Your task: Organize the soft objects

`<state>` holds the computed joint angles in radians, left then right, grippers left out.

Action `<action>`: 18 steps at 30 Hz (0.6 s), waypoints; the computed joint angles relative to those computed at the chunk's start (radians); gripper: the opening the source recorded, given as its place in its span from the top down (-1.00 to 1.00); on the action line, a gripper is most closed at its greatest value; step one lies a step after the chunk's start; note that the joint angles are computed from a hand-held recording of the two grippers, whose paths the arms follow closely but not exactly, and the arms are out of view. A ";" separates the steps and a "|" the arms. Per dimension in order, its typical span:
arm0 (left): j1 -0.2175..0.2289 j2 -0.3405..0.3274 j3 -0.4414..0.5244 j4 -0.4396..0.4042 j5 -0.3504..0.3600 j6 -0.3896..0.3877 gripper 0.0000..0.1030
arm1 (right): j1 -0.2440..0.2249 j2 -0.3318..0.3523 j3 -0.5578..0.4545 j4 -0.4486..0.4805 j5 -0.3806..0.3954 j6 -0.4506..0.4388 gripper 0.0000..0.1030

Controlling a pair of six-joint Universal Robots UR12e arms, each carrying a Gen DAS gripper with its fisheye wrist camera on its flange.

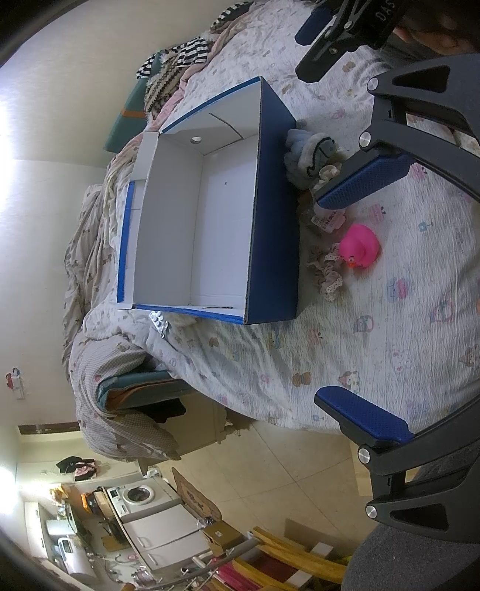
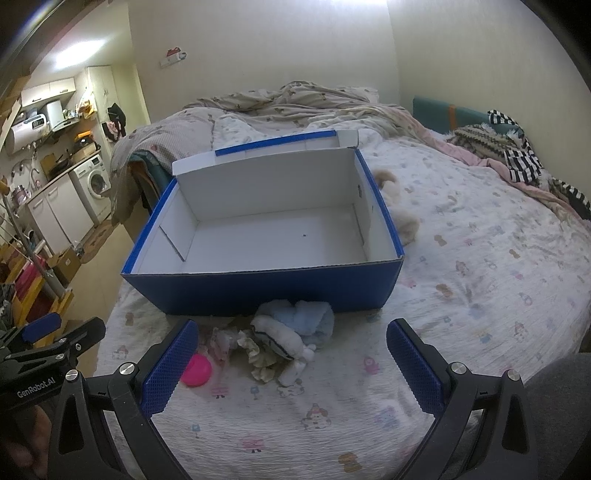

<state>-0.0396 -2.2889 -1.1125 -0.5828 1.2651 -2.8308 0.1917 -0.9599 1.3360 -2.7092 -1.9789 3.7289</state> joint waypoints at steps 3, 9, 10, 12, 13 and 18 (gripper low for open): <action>0.000 0.001 -0.001 0.001 -0.001 -0.001 -0.87 | -0.001 -0.001 0.001 -0.005 0.008 -0.001 -1.00; 0.001 0.002 -0.001 0.002 -0.004 -0.001 -0.87 | 0.000 -0.001 -0.001 0.000 0.004 0.001 -1.00; 0.001 0.002 -0.001 -0.001 -0.004 0.000 -0.87 | 0.000 -0.001 0.000 -0.002 0.005 0.000 -1.00; 0.002 0.003 0.001 -0.005 -0.005 0.001 -0.87 | 0.000 -0.001 -0.001 0.000 0.004 0.001 -1.00; 0.002 0.003 0.001 -0.005 -0.005 0.001 -0.87 | 0.000 0.000 -0.001 0.001 0.004 0.002 -1.00; 0.002 0.003 0.000 -0.005 -0.004 0.000 -0.87 | 0.000 0.001 -0.001 0.000 0.004 0.001 -1.00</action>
